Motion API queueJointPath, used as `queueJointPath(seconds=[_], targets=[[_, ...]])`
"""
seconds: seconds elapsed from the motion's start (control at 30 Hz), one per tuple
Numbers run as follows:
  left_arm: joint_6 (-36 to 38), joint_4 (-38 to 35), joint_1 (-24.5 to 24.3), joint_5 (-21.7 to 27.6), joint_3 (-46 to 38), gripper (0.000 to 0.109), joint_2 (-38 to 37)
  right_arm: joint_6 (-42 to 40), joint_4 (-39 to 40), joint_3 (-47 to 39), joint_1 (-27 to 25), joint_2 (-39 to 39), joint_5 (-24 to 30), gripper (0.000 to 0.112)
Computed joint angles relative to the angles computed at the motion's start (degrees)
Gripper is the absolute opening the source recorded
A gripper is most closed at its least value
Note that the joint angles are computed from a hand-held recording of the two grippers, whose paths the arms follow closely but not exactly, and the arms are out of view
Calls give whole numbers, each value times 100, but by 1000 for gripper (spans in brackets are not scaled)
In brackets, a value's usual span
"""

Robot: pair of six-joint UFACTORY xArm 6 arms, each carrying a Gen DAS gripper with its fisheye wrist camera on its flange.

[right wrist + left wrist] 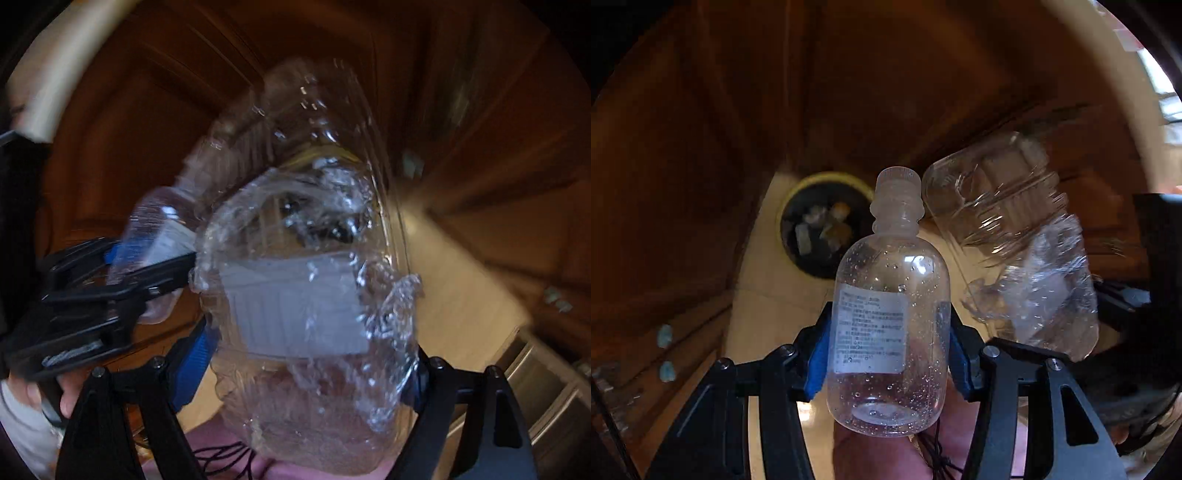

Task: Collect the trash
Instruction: 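Carry the clamshell box and bottle down over the trash bin with both tools, then open both tools to drop the box and bottle into the bin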

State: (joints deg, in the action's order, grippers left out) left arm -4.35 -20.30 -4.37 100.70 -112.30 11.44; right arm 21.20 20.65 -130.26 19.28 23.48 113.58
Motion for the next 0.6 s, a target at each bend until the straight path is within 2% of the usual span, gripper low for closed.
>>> queueJointPath(seconds=[0.1, 0.27, 0.37, 0.47, 0.53, 0.6], targets=[[-33, 178, -14, -556, 945, 52, -30, -288, -174, 1356, -5, -135, -717, 85], [132, 325, 17, -1342, 1610, 53, 382, -609, -487, 2037, 121, 416, -1427, 85], [224, 407, -28, -1688, 1780, 53, 629, -672, -522, 1719, 204, 1069, -1522, 86], [346, 262, 48, -1695, 1691, 59, 916, -764, -435, 1432, 209, 1474, -1587, 87], [402, 305, 128, -1668, 1584, 76, 1060, -836, -541, 1368, 235, 1558, -1710, 94], [410, 472, 123, -1763, 1630, 79, 1030, -886, -639, 1348, 287, 1587, -1808, 101]])
